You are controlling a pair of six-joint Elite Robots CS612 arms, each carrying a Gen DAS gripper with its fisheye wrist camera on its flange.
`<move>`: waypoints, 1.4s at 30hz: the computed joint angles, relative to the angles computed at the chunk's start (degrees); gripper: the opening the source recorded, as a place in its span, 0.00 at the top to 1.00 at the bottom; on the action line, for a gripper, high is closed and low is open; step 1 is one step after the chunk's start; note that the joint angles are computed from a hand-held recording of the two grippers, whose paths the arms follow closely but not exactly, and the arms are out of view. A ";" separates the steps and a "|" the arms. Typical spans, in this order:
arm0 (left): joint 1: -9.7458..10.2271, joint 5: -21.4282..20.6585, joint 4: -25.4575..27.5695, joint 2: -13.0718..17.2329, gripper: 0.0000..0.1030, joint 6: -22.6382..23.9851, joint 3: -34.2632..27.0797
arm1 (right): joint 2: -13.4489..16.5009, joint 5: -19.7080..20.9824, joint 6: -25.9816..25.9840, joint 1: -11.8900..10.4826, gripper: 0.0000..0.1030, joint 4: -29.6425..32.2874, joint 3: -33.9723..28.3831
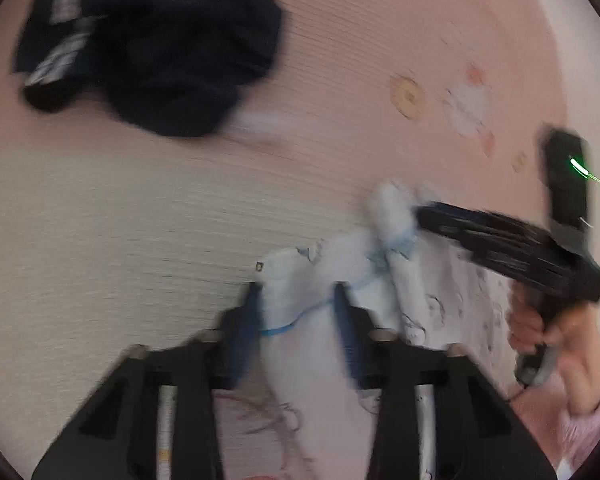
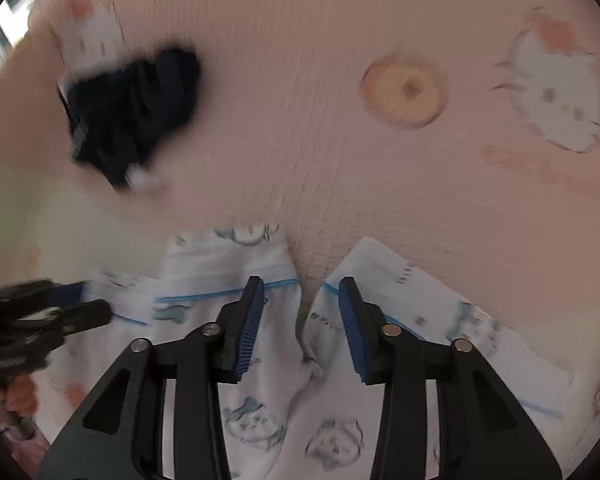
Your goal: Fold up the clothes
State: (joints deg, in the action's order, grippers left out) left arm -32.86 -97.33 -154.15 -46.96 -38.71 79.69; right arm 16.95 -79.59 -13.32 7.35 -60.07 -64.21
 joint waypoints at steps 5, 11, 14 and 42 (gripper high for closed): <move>-3.39 2.28 1.50 -2.10 0.89 15.67 0.31 | 1.72 -6.37 -5.41 0.80 0.87 4.76 -5.25; -5.05 -2.45 9.10 -2.51 0.87 24.28 -0.32 | 4.00 -11.43 -4.99 -1.23 0.87 10.17 -12.20; -4.75 -0.81 8.14 -2.59 0.70 21.27 -0.13 | 4.28 -8.65 -4.41 -2.29 0.83 10.80 -13.69; -0.69 18.92 31.09 3.05 0.66 14.31 -13.40 | 1.71 -2.96 2.43 -1.21 0.79 -7.02 -3.03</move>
